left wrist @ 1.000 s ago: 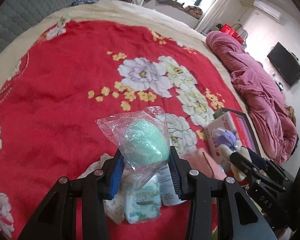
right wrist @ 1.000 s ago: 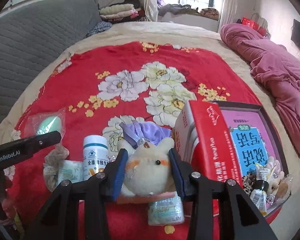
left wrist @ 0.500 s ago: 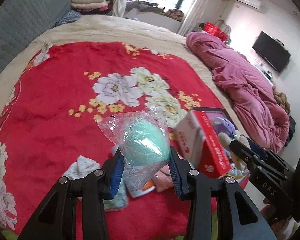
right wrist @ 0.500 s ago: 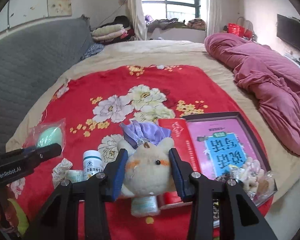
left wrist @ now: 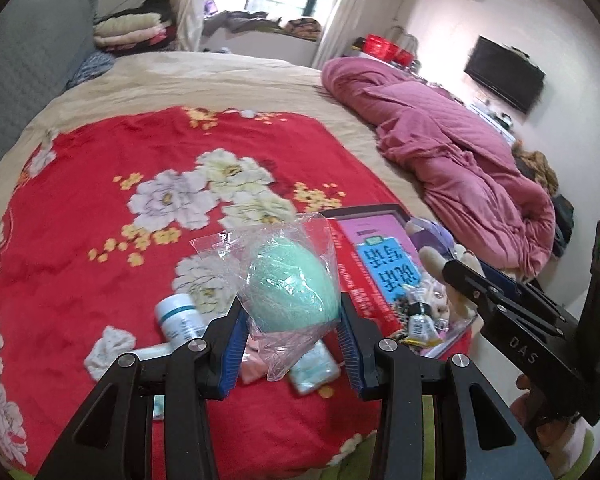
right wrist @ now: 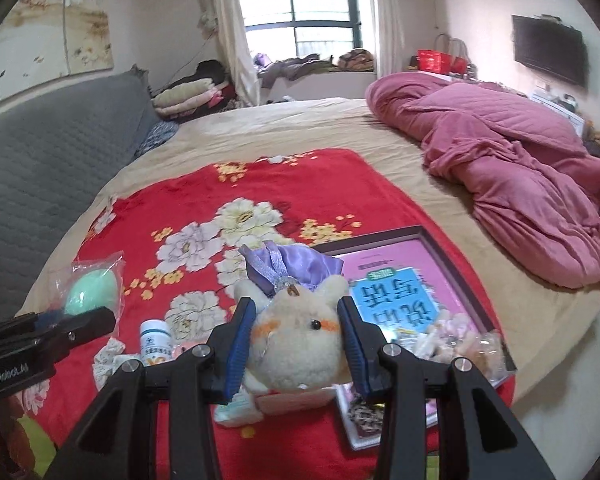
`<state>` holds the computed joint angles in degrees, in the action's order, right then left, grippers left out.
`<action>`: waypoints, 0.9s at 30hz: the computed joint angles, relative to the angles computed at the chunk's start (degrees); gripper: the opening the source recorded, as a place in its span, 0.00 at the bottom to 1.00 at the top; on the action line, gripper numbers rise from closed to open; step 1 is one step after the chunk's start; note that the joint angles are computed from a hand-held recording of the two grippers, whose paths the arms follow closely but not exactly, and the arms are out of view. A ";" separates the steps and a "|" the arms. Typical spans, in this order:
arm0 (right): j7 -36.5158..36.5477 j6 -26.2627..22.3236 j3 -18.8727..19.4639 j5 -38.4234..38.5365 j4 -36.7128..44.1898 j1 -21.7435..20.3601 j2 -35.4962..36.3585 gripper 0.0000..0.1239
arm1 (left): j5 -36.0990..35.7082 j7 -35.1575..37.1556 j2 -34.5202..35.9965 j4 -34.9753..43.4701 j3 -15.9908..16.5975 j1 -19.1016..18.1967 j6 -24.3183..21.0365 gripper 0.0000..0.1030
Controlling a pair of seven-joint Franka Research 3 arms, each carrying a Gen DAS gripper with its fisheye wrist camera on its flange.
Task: Organize soft objects
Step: 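Carry the green ball in the left tool and the bunny in the right tool to the box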
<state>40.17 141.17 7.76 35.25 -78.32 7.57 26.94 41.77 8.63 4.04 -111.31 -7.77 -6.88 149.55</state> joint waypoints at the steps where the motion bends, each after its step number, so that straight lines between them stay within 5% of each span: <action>1: 0.26 -0.12 -0.15 0.04 0.67 -0.20 0.43 0.34 | -0.50 1.29 1.08 1.58 -0.28 -0.20 -0.30 0.42; 27: 14.86 -4.18 -1.83 -6.57 21.24 -5.53 15.97 0.34 | -17.08 27.59 31.97 41.84 1.36 -8.34 -11.78 0.42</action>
<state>55.04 136.99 5.93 28.68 -57.08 2.04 42.91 24.69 36.21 36.00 -69.47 -6.41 -15.21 137.76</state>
